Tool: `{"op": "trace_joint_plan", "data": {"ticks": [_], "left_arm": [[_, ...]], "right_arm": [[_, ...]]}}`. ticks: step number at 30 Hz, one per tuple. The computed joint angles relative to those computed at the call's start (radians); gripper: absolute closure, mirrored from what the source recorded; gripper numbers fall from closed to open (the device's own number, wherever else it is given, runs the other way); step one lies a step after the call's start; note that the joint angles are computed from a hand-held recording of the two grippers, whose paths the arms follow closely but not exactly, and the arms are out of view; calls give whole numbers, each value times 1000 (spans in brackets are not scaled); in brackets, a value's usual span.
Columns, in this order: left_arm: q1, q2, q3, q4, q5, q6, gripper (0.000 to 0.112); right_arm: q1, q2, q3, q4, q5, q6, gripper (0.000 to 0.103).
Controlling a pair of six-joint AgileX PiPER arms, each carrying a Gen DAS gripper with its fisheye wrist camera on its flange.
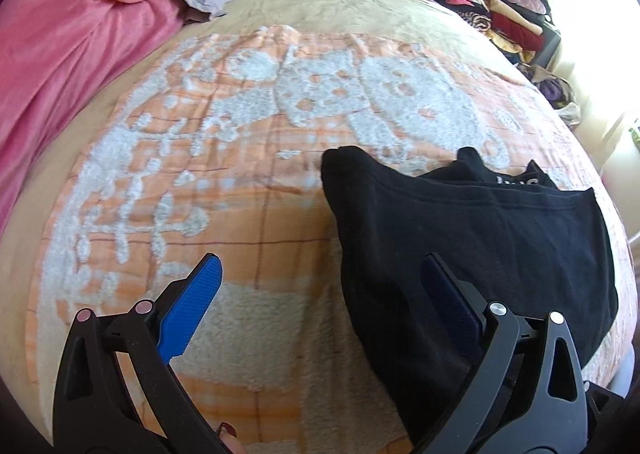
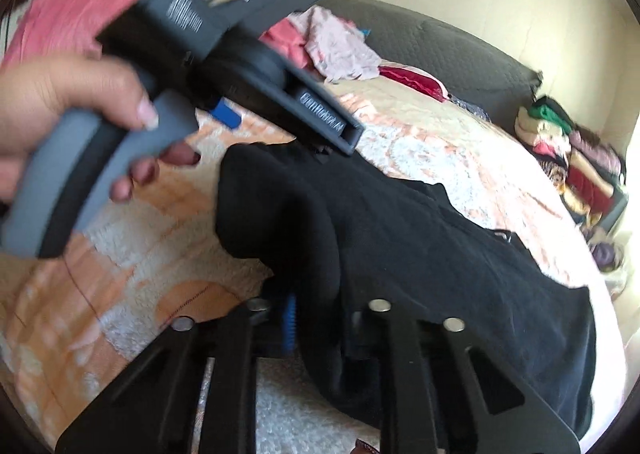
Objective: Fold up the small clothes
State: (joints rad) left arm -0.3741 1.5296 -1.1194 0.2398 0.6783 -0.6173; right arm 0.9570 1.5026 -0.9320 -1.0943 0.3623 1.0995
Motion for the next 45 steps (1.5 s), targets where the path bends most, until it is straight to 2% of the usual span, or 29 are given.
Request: {"op": "trace_joint_plan", "data": {"ticks": [2, 4, 7, 11, 13, 15, 17, 20, 23, 27, 32, 43, 45], "left_arm": [[14, 2, 1, -72, -23, 56, 19], [40, 2, 9, -201, -56, 153, 19], [36, 22, -6, -262, -70, 206, 20], [41, 52, -33, -393, -72, 322, 47], [44, 65, -37, -459, -71, 373, 56], [31, 77, -48, -455, -63, 366, 66], [23, 80, -56, -457, -57, 356, 83], [2, 62, -66, -417, -56, 318, 94], [-16, 40, -81, -400, -50, 304, 98], [-71, 23, -121, -309, -25, 225, 99], [-135, 34, -206, -253, 12, 163, 100], [-318, 177, -481, -97, 121, 15, 100], [-345, 214, -538, -82, 143, -4, 100]], "right_arm": [[10, -25, 21, -34, 0, 49, 94], [23, -44, 38, -62, 6, 85, 94], [29, -59, 53, -84, 3, 119, 94], [29, -74, 65, -109, -2, 159, 94], [14, -77, 73, -133, -20, 186, 94], [-11, -77, 78, -135, -56, 194, 94], [-27, -92, 89, -117, -81, 194, 95], [-41, -121, 103, -109, -94, 201, 95], [-44, -157, 123, -150, -90, 251, 95], [-37, -216, 158, -189, -64, 309, 95], [-43, -298, 197, -159, -37, 304, 95], [-165, -522, 291, 136, -43, 62, 96], [-200, -556, 302, 240, -57, -28, 96]]}}
